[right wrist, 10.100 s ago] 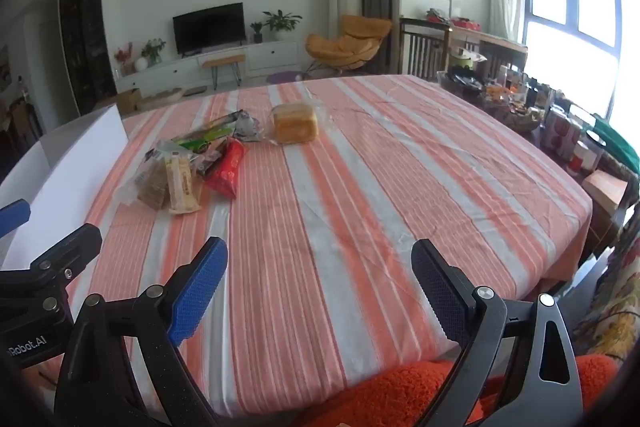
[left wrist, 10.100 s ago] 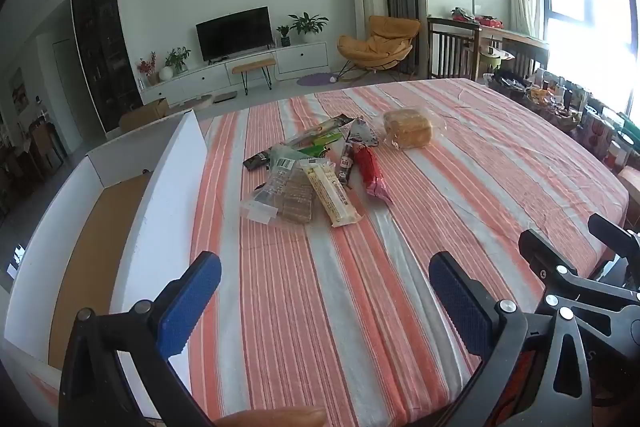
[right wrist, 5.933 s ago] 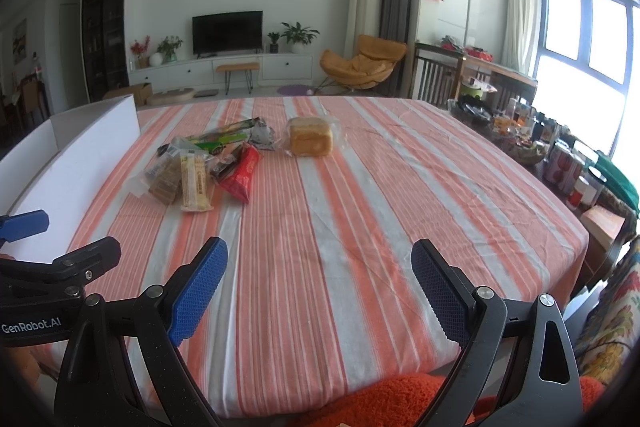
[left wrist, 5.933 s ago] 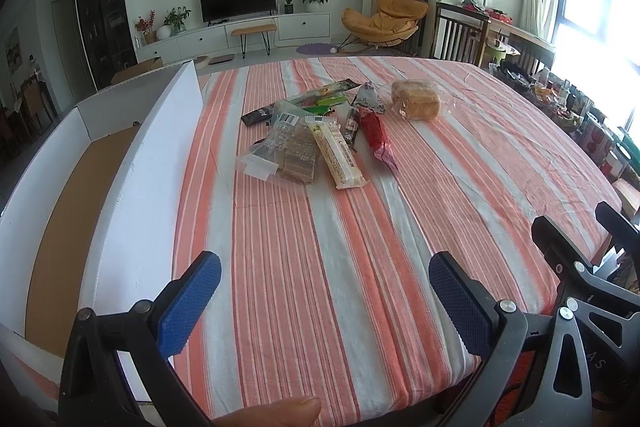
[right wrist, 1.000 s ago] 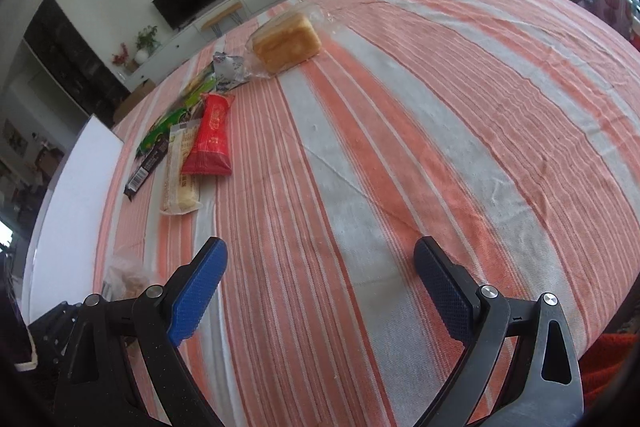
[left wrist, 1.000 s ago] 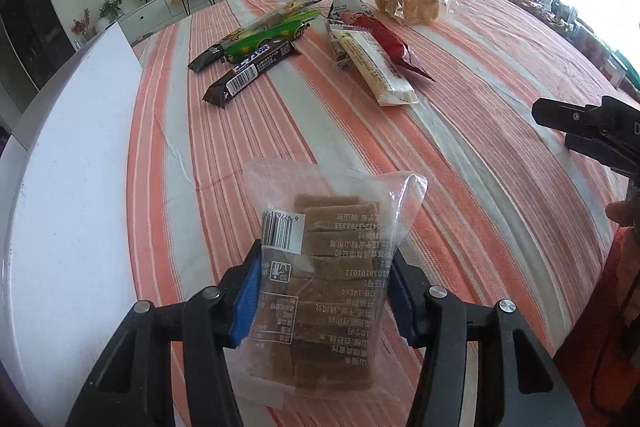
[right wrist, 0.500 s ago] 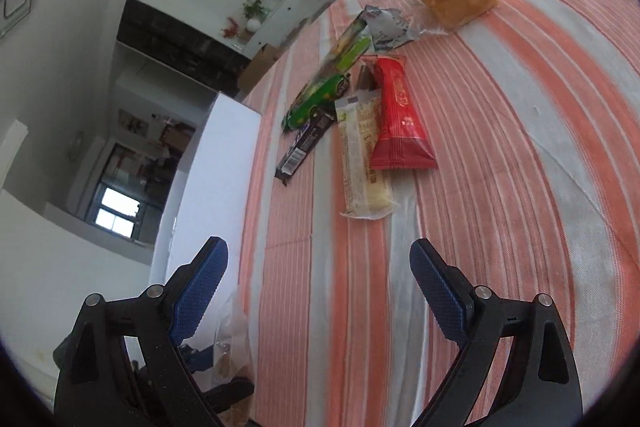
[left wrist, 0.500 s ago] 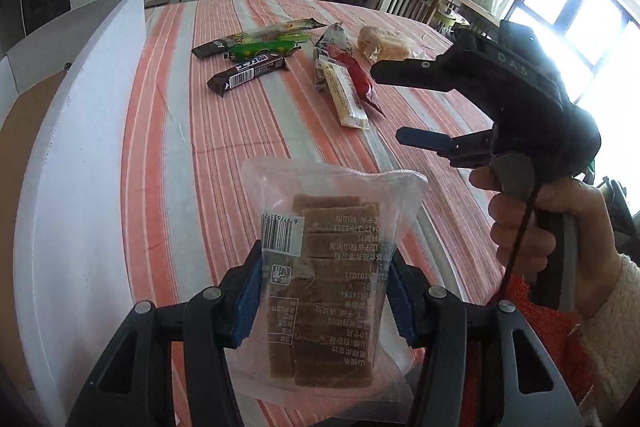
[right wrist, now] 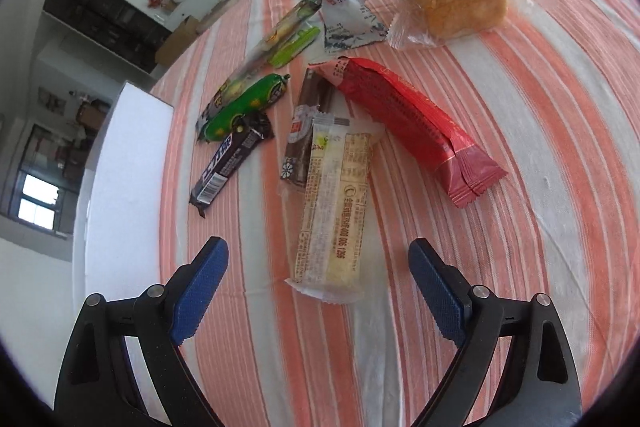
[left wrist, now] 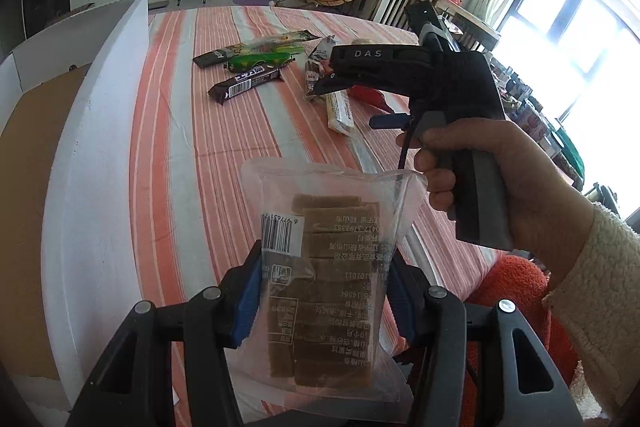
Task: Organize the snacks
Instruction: 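Carry the biscuit bag into the box with left tool while right tool grasps the cream bar, then release the biscuit bag and cream bar into the box with both tools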
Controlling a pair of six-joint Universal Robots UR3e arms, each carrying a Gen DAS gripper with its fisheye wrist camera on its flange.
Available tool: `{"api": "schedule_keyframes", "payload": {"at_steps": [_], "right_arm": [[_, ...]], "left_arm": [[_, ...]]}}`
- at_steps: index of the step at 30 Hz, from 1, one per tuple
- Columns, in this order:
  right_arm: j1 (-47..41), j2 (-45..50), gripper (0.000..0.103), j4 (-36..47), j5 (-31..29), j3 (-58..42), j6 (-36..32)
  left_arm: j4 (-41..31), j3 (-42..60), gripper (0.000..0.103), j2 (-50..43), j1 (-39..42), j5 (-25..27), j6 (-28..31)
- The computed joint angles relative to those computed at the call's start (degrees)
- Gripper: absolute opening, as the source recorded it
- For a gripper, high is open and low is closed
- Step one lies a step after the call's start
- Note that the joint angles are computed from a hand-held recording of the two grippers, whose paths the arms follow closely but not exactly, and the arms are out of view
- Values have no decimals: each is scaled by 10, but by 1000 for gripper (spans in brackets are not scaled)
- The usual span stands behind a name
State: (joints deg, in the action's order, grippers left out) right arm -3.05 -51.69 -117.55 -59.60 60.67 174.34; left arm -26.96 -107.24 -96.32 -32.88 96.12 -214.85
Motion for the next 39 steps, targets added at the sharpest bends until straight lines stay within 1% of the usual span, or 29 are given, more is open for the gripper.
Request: {"api": "schedule_keyframes", "payload": {"at_steps": [1,2,3,4,5,6,7,9,11,13,14,16,18,20,22,23,24,27,29,30,31,32,33,34,35,37,39], "right_arm": [[17,17,92,-17,-33,-22,11],[29,35,87,-21,-54,-47,16],[44,47,64,-34,-86,-63,17],[59,56,43,-33,-123,-80,8],[68,70,30,-8,-138,-111,-7],[67,71,30,6,-129,-119,-15],[56,64,29,32,-102,-117,-21],[19,25,29,45,-36,-59,-16],[-26,-32,29,38,36,34,-13],[-62,-79,29,57,100,94,-16],[-78,-97,29,73,127,112,-25],[-95,-137,29,105,157,138,-52],[-104,-186,29,150,177,157,-89],[-97,-238,30,213,207,163,-138],[-66,-266,30,252,232,144,-165],[-52,-287,30,281,246,144,-190],[-28,-291,30,288,255,130,-195],[48,-289,30,276,270,101,-193],[100,-276,30,227,261,96,-166],[124,-265,31,190,253,97,-146],[147,-252,34,160,240,97,-130],[168,-241,37,126,219,101,-108],[182,-229,52,100,199,103,-88],[186,-226,60,80,185,113,-75],[182,-233,63,60,176,134,-68],[163,-257,63,10,148,190,-69],[136,-287,63,-43,98,248,-76]], "left_arm": [[-5,4,54,4,-7,6,-3],[-12,8,54,9,-12,10,-4],[-19,12,54,14,-18,15,-5],[-25,15,54,20,-23,20,-5],[-32,16,54,28,-28,25,-5],[-35,16,54,37,-32,29,-6],[-40,16,54,48,-36,34,-9],[-43,13,54,73,-38,37,-12],[-42,9,54,100,-33,35,-14],[-46,2,54,134,-18,23,-18],[-47,-5,54,154,-5,13,-20],[-59,-18,54,201,22,3,-24],[-87,-29,55,256,49,10,-23],[-132,-40,55,313,73,45,-23],[-194,-53,55,371,107,82,-23],[-229,-63,55,404,135,88,-18],[-262,-78,55,438,168,92,-10],[-352,-121,55,534,282,85,37],[-397,-163,55,593,376,59,88],[-417,-180,55,612,412,51,107],[-423,-199,63,623,435,51,117],[-424,-223,68,641,465,40,134],[-428,-239,76,660,493,25,151],[-422,-258,80,670,500,23,152],[-403,-267,81,659,483,36,137],[-342,-272,84,600,412,82,90],[-276,-256,86,522,320,136,39]]}}
